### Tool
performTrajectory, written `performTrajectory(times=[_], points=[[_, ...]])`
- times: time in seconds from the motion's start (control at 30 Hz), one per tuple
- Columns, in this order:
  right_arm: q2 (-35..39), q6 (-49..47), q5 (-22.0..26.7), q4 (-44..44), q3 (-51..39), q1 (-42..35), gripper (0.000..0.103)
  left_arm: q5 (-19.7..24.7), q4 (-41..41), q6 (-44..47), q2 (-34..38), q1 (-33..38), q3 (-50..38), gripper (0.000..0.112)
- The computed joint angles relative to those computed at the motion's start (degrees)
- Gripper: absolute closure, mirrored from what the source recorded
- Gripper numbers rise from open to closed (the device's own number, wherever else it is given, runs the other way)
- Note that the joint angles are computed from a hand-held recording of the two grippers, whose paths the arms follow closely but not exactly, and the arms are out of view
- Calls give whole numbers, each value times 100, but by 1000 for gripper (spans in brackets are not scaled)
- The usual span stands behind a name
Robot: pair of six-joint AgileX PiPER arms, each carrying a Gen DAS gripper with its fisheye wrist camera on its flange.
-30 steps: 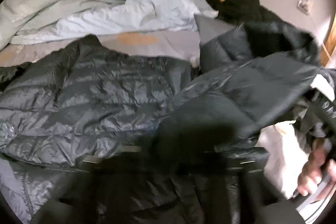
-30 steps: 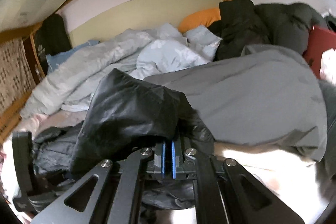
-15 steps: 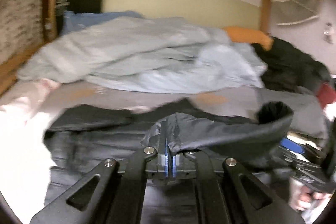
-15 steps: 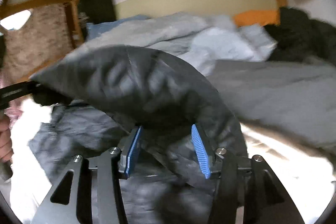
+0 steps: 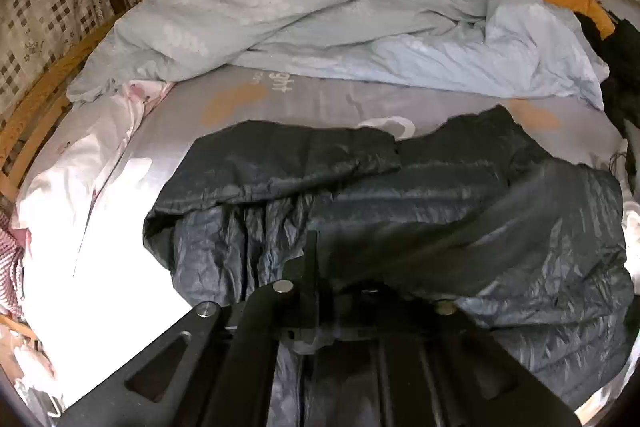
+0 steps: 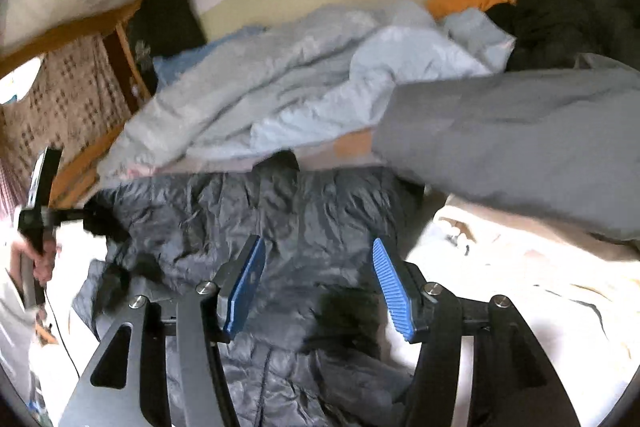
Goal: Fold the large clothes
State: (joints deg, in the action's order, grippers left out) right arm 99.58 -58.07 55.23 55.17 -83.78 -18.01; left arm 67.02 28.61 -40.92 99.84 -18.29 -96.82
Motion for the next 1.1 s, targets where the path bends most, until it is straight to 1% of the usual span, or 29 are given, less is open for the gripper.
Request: performTrajectory(times=[0.03, 0.1, 0.13, 0.17, 0.2, 0.23, 0.27, 0.3, 0.33, 0.37, 0.4, 0.47, 0.5, 0.53, 0.6, 0.67, 0.7, 0.73, 0.77, 0.8, 0.87, 0.9, 1.0, 1.1], points=[[6, -41, 47, -96, -1, 59, 45, -31, 238, -121, 9, -36, 26, 94], [146, 51, 203, -428, -138, 301, 45, -122, 772, -419, -25, -98, 155, 84], [246, 191, 283, -629, -253, 442, 45, -218, 926, -481, -57, -105, 238, 83], [299, 284, 308, -769, -300, 551, 45, -285, 910, -400, -67, -44, 247, 82], [348, 459, 247, -1037, -346, 737, 45, -338, 865, -344, -66, 6, 266, 79], [303, 515, 93, -1158, -258, 840, 45, -336, 844, -301, -57, 42, 253, 73], [214, 526, -265, -1203, -79, 968, 45, -343, 854, -269, -57, 75, 274, 69], [159, 481, -473, -1065, 43, 983, 45, -341, 867, -238, -64, 96, 291, 59], [135, 485, -702, -699, 204, 942, 45, -335, 873, -192, -74, 127, 319, 52], [172, 543, -701, -551, 216, 913, 45, -314, 855, -104, -66, 183, 300, 51], [307, 660, -524, -431, 104, 856, 45, -245, 858, -29, -70, 217, 281, 51], [353, 735, -519, -531, 66, 889, 45, -176, 928, 4, -134, 283, 293, 48], [361, 880, -602, -843, 21, 993, 45, -186, 968, -39, -198, 304, 348, 45], [356, 1254, -672, -1384, -84, 1143, 45, -228, 991, -90, -295, 325, 451, 42], [320, 2190, -1124, -2529, 19, 1489, 47, -369, 959, -109, -485, 345, 712, 42], [366, 3336, -1732, -3675, 179, 1674, 50, -405, 911, -45, -549, 329, 890, 42], [425, 3909, -1779, -4215, 89, 1708, 50, -390, 894, -24, -545, 299, 982, 42], [499, 4367, -1716, -4528, -54, 1715, 50, -399, 871, -18, -545, 279, 1076, 42], [571, 4596, -1591, -4649, -213, 1691, 50, -393, 798, 24, -522, 259, 1174, 42], [629, 4595, -1429, -4576, -371, 1628, 50, -412, 737, 56, -494, 239, 1267, 42], [672, 4092, -1149, -4057, -551, 1465, 50, -489, 754, -9, -451, 182, 1465, 42], [622, 3740, -1080, -3681, -530, 1346, 50, -525, 781, -56, -425, 156, 1534, 42], [292, 2570, -772, -2122, -327, 835, 50, -742, 715, -98, -364, 118, 1598, 42], [157, 2021, -468, -1052, -258, 340, 50, -902, 762, -284, -228, 20, 1588, 42]])
